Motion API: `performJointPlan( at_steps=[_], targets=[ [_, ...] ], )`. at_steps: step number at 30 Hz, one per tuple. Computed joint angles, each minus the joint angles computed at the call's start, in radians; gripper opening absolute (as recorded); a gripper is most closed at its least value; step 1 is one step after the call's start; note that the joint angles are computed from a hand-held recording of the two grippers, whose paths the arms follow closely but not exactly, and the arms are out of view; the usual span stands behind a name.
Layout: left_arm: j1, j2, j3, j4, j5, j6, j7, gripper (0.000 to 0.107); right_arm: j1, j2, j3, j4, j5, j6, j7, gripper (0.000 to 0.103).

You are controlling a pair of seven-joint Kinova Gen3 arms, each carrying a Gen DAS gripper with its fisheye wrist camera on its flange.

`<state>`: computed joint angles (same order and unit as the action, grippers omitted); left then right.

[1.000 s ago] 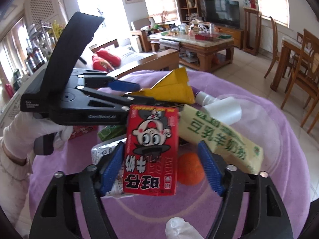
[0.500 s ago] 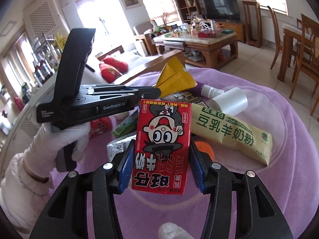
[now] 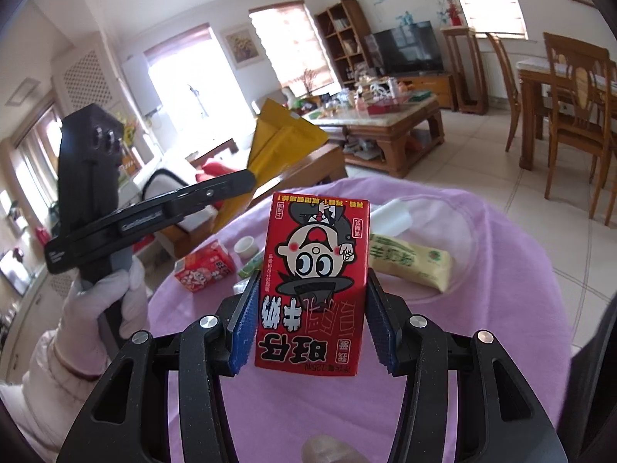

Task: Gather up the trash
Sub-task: 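Carry the wrapper and red box over the bin and open both tools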

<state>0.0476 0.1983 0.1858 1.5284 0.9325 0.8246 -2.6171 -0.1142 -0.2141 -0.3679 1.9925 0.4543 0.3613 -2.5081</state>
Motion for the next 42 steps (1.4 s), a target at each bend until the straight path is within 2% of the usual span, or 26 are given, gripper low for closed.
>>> performJointPlan(
  at_steps=[2, 6, 11, 15, 21, 27, 32, 36, 42],
  targets=[
    [0.008, -0.016, 0.014, 0.021, 0.031, 0.0, -0.017, 0.012, 0.03, -0.061, -0.015, 0.043, 0.008, 0.003, -0.035, 0.051],
    [0.069, -0.03, 0.04, 0.045, 0.074, -0.013, -0.021, 0.012, 0.053, -0.221, 0.049, 0.147, -0.074, 0.014, 0.002, 0.051],
    [0.158, -0.003, 0.079, 0.04, 0.1, -0.029, -0.008, 0.012, 0.063, -0.431, 0.195, 0.256, -0.165, 0.083, 0.089, 0.051],
    [0.231, 0.032, 0.117, 0.035, 0.112, -0.047, -0.005, 0.012, 0.103, -0.592, 0.307, 0.314, -0.197, 0.181, 0.169, 0.051],
    [0.353, 0.114, 0.185, 0.005, 0.095, -0.097, 0.013, 0.012, 0.171, -0.725, 0.459, 0.368, -0.202, 0.27, 0.299, 0.051],
    [0.453, 0.215, 0.216, -0.065, -0.018, -0.134, 0.124, 0.012, 0.233, -0.77, 0.566, 0.416, -0.201, 0.292, 0.411, 0.051],
    [0.465, 0.269, 0.236, -0.097, -0.1, -0.127, 0.208, 0.012, 0.265, -0.753, 0.638, 0.451, -0.214, 0.251, 0.485, 0.051],
    [0.484, 0.297, 0.23, -0.127, -0.177, -0.117, 0.288, 0.012, 0.28, -0.739, 0.678, 0.473, -0.232, 0.22, 0.538, 0.051],
    [0.499, 0.306, 0.232, -0.139, -0.263, -0.124, 0.363, 0.013, 0.312, -0.689, 0.675, 0.471, -0.296, 0.188, 0.592, 0.051]
  ],
)
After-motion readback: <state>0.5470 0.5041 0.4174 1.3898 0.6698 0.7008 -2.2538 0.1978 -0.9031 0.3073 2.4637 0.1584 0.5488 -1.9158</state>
